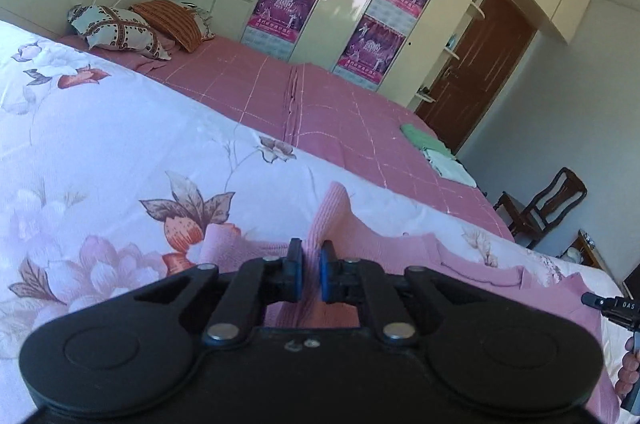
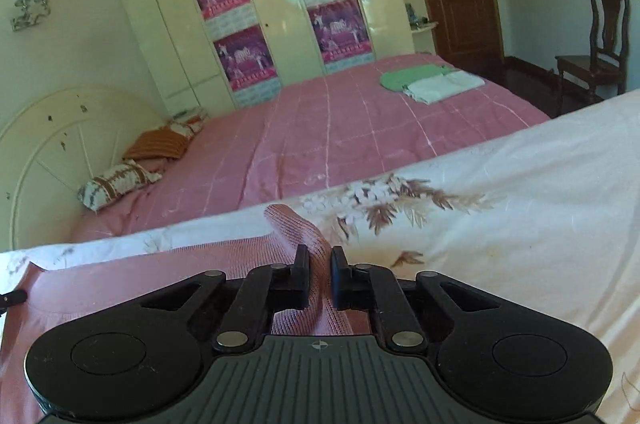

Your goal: Fold small clothes

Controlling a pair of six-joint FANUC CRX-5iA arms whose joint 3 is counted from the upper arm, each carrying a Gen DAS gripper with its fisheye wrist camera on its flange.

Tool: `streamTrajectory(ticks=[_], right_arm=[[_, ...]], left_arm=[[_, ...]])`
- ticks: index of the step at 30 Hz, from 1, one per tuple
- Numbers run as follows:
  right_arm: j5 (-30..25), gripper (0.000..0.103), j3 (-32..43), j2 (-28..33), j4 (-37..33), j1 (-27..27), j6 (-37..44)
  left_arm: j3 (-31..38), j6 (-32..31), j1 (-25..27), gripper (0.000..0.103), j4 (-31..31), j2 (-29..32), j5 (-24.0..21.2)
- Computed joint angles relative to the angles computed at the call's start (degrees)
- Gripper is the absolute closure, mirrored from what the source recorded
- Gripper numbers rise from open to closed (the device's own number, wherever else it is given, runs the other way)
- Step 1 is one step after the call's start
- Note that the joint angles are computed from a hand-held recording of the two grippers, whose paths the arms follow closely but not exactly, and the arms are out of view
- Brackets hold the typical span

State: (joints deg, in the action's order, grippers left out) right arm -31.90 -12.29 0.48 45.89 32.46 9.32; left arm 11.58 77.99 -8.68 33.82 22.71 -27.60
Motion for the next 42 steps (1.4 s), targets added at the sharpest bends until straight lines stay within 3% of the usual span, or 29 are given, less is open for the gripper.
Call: streamTrajectory(ticks=[5, 9, 12, 13, 14, 15, 16, 17, 18, 20, 24, 28, 30, 32, 33, 35, 38, 40, 42], right_arm=[[-4.2, 0.094, 1.5, 0.7, -2.7, 0.9, 2.2], [-6.8, 0.094, 3.3, 1.7, -5.4, 1.2, 5.6], [-12.5, 0.094, 7.2, 4.4, -7.9, 2.4, 10.3], [-13.6, 0.090, 8.0, 4.9, -8.2, 2.7, 10.9], [-15.0, 0.074, 9.2, 5.4, -9.2, 2.9, 12.1], [-16.0, 0.065, 9.6, 5.4, -8.4, 3.2, 11.9], [-16.4, 0.049, 8.4, 4.8, -4.8, 3.8, 9.0], [-16.0, 0.048, 6.4, 3.7, -0.2, 4.6, 5.9], [-13.8, 0.048, 4.9, 2.5, 1.4, 4.9, 5.1], [-7.7, 0.049, 4.2, 1.1, -1.3, 5.5, 8.4], [-1.2, 0.054, 7.7, 3.7, -8.5, 9.1, 20.6], [-3.3, 0.062, 14.6, 8.4, -18.7, 11.4, 33.6], [-7.7, 0.062, 17.2, 10.7, -19.6, 11.4, 35.6], [-7.7, 0.063, 14.2, 10.2, -13.8, 10.6, 30.4], [-10.7, 0.062, 13.4, 10.4, -9.2, 10.4, 26.3], [-13.2, 0.063, 10.8, 8.9, -6.8, 8.6, 20.0], [-11.4, 0.063, 6.7, 5.7, -7.7, 5.5, 18.9], [-11.0, 0.063, 6.9, 5.2, -9.3, 5.2, 20.4], [-12.9, 0.062, 6.4, 4.4, -5.2, 6.6, 16.4]], left_arm=[[0.9, -2.4, 0.2, 0.096, -0.1, -0.1, -0.7], [8.4, 5.0, 0.1, 0.095, -9.8, 3.5, -7.6], [9.9, 7.5, -0.2, 0.082, -13.5, 3.8, -8.4], [10.1, 8.9, -0.2, 0.074, -15.0, 3.5, -8.3], [9.9, 11.2, -0.3, 0.069, -17.4, 2.6, -7.8], [9.1, 12.8, -0.5, 0.067, -19.2, 1.4, -6.8], [8.4, 14.5, -0.9, 0.057, -21.3, 0.0, -5.7], [7.3, 15.3, -1.6, 0.052, -23.0, -1.4, -3.9], [5.8, 13.6, -2.2, 0.051, -21.7, -2.4, -2.0], [3.8, 3.1, -4.3, 0.049, -12.3, -2.5, -0.7], [7.6, -12.5, -9.9, 0.042, -5.7, 1.2, -4.9], [14.4, -8.9, -11.6, 0.042, -11.3, 5.8, -11.8], [14.3, -5.3, -11.4, 0.039, -17.4, 5.8, -11.3], [8.6, -5.2, -9.6, 0.028, -17.1, 3.0, -6.0], [7.7, -2.6, -8.8, 0.025, -20.1, 2.0, -5.1], [7.4, 1.7, -7.3, 0.026, -25.0, 0.8, -5.6], [4.9, -0.9, -4.9, 0.026, -20.1, -0.2, -4.8], [6.2, 2.0, -5.3, 0.027, -24.8, -1.0, -6.3], [3.3, 0.1, -5.7, 0.027, -22.1, -3.4, -3.9]])
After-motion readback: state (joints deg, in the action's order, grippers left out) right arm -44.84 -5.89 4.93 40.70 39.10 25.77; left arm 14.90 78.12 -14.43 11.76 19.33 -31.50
